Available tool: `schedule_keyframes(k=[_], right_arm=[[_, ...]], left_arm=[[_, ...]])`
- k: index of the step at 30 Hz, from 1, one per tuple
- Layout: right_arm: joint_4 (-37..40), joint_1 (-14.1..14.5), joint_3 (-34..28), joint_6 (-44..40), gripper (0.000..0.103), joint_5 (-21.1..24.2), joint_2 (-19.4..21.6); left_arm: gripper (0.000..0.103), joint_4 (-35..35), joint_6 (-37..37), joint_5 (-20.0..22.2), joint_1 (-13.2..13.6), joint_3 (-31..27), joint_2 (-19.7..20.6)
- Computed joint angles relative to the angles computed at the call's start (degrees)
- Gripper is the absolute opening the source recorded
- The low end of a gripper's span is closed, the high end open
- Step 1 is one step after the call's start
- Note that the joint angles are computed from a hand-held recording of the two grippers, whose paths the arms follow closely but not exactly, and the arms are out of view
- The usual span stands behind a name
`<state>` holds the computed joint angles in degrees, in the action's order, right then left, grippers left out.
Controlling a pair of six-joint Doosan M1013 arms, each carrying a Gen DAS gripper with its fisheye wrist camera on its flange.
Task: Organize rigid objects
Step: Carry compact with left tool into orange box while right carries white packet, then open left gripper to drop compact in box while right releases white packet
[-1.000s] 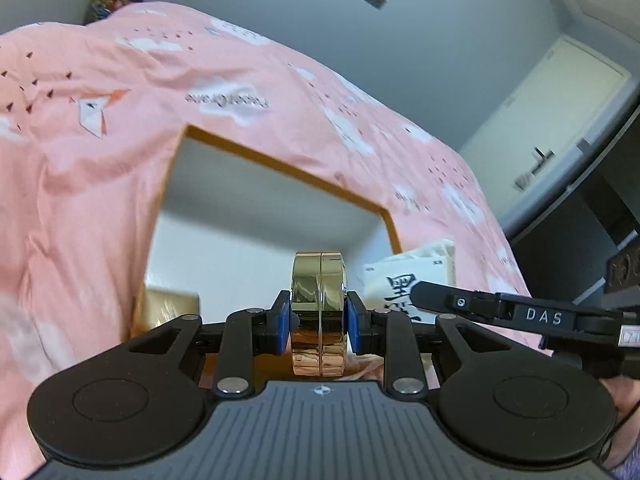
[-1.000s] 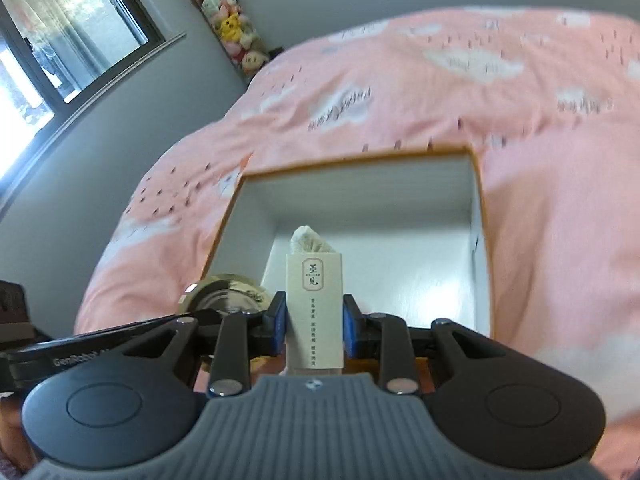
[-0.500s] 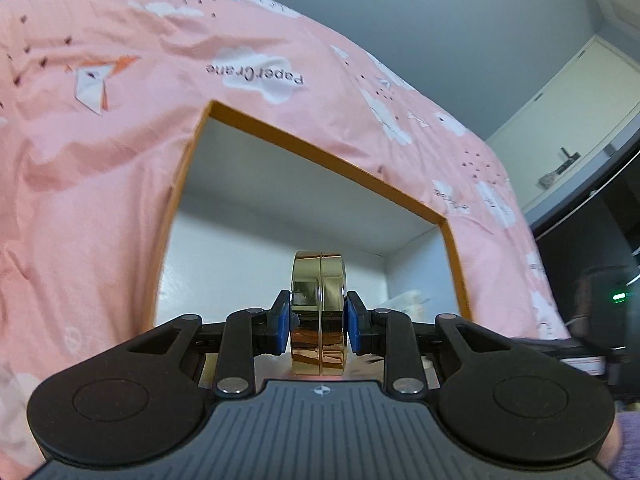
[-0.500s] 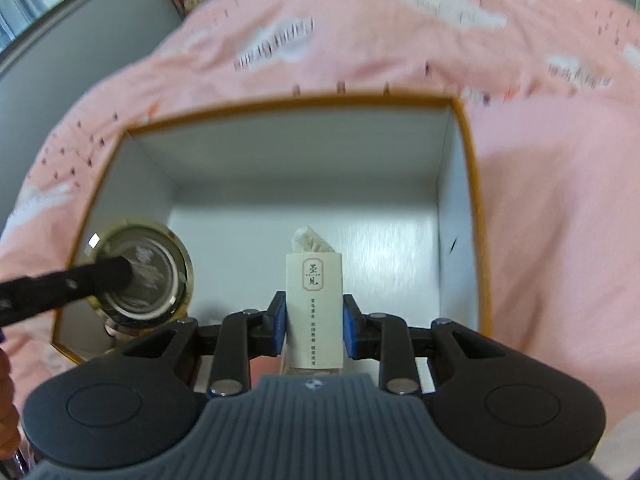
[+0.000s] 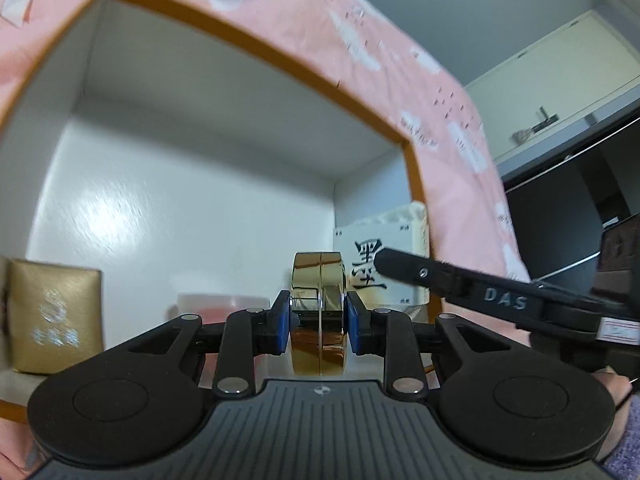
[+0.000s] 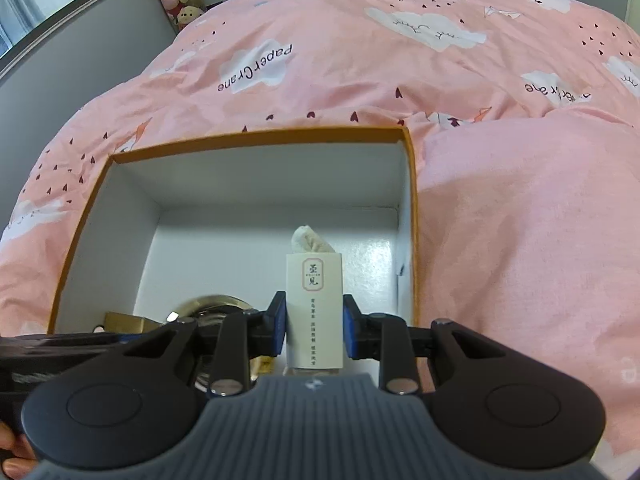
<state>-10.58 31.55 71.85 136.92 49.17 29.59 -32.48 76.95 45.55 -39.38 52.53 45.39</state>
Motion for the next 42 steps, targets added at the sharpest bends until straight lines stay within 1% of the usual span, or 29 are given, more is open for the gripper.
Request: schedule_keyframes(k=[3,9,13,16,18,22,23,27,30,32,35,38,40,42], right_arm=[[1.31,-0.30,0.05,-0.75,0.027,0.26,0.27],[1.73,-0.18,-0.64,-1.94,0.027,2.27,1.03],[2.43,-0.05,-1.04,-3.26,0.027,3.04,1.50],[3.18,0.05,-1.60,-4.68,0.027,3.52,1.98],[3.82,0.15,-1.89,-5.83,0.027,3.61,2.22],[5.74,0.23,-2.53,-8.09,0.027,3.77,2.83],[6.69,0.13,-2.60,-8.63,0.027,3.71,2.96],[11.04,-0.51,-2.81,-10.76,0.027,3.54,3.45],[11.10,-0.47,-3.08,-10.59,0.027,4.17,3.76],[10.95,-0.51,-3.41,-10.41,0.027,4.79,3.95],[10.22,-0.46,-3.60,-10.09,0.027,5.48,4.07],[9.46,-0.35,-3.74,-9.80,0.027,5.86,4.16],[9.62,-0.40,-3.53,-10.09,0.027,5.72,4.02],[9.44,-0.37,-3.58,-10.18,0.027,5.82,4.01]], left_arm=[[0.031,0.99,-1.73,2.62,-0.35,-1.97,1.37],[0.031,7.02,-5.47,6.05,-1.00,-4.74,2.87],[0.031,11.61,-7.32,7.08,-1.42,-5.48,2.83],[0.031,16.63,-9.35,7.00,-1.82,-4.69,2.12],[0.031,20.64,-11.46,8.07,-2.15,-5.02,2.12],[0.032,20.10,-11.43,8.44,-1.99,-5.20,2.26],[0.035,20.91,-11.58,8.60,-2.13,-5.32,2.28],[0.037,22.37,-10.60,9.34,-2.47,-5.57,2.30],[0.039,25.28,-9.30,10.54,-3.23,-6.36,2.47],[0.041,27.09,-8.72,10.21,-3.68,-6.13,2.15],[0.050,29.63,-7.97,8.57,-4.27,-4.81,1.14],[0.061,35.14,-8.93,6.39,-5.29,-3.21,-0.01],[0.059,38.75,-9.56,5.39,-5.80,-2.21,-0.58],[0.047,40.15,-10.11,6.30,-6.01,-3.11,-0.04]])
